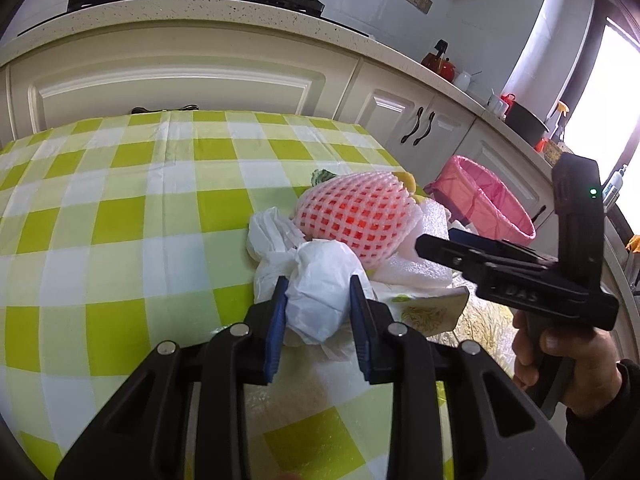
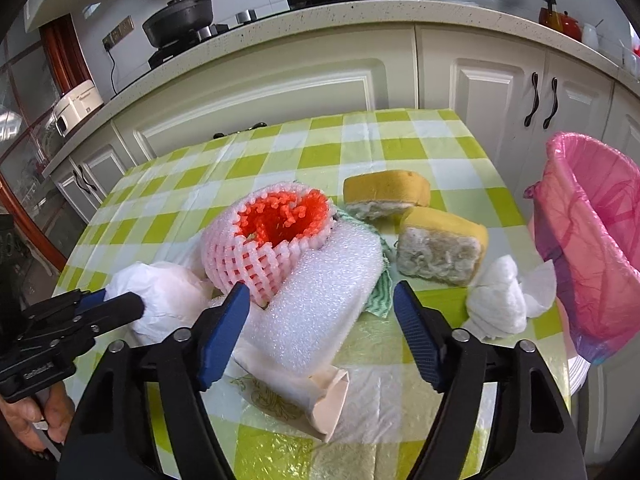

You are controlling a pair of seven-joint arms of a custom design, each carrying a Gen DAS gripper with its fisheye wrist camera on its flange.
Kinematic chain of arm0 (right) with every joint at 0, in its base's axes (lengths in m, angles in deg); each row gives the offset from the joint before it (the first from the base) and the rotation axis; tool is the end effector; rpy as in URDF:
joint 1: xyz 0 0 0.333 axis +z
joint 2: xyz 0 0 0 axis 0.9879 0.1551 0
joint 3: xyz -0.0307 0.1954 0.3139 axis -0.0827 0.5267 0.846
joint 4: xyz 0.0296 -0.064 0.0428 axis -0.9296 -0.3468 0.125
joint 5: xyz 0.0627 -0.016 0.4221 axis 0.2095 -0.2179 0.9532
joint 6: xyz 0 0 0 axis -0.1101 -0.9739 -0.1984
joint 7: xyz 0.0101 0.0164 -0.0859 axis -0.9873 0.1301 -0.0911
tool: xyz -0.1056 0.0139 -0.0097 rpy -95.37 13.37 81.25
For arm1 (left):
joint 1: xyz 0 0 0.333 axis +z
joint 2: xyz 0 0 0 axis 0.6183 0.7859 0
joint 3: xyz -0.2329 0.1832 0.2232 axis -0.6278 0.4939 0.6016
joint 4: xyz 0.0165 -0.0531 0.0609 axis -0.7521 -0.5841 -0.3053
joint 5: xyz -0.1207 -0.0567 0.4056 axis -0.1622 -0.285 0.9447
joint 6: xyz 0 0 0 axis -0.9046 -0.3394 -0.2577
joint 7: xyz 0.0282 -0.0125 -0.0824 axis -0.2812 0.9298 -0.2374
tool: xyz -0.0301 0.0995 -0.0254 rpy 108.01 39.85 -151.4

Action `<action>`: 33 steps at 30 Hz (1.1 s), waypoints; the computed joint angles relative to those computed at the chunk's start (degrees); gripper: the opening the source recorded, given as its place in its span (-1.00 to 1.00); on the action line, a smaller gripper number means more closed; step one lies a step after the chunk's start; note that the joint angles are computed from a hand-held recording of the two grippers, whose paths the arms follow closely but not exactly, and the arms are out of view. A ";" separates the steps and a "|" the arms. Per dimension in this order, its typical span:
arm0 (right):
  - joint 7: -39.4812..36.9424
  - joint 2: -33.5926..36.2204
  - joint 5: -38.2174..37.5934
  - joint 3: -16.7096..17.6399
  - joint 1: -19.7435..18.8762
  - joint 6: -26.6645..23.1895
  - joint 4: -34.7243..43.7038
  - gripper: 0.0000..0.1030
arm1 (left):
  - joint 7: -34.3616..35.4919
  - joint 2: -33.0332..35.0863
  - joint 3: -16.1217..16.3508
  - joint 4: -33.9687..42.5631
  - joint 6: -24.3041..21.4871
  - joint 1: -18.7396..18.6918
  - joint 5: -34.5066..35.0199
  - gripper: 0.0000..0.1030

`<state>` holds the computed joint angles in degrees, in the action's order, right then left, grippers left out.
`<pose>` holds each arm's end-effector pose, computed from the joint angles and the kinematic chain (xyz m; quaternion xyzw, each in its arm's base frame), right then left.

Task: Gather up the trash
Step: 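Grasp the white foam sheet with the right gripper while the left gripper grasps the white plastic bag, then carry the foam sheet and plastic bag over the pink bin and release them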

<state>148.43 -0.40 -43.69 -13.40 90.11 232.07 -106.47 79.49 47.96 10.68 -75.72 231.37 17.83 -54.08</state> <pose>0.4018 0.0471 0.5123 -0.6490 0.6747 -0.1439 0.3207 0.4857 -0.2369 0.4514 -0.5192 0.7520 -0.4016 0.0600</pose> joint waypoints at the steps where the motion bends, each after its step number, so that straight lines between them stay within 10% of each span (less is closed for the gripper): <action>1: 0.34 0.54 -0.28 0.32 -0.25 -0.33 0.30 0.16 | 0.54 -0.05 0.08 0.00 -0.02 -0.01 -0.49 -0.44; 7: 0.02 1.01 -0.23 0.00 0.18 -0.47 0.43 -0.10 | 2.42 -1.07 0.37 -0.28 -0.10 -0.15 -2.08 -0.46; 33: -2.21 -8.88 0.18 -2.15 -2.73 -1.11 -1.75 -0.13 | -2.96 -4.04 3.83 -0.33 7.67 -5.37 4.42 -0.49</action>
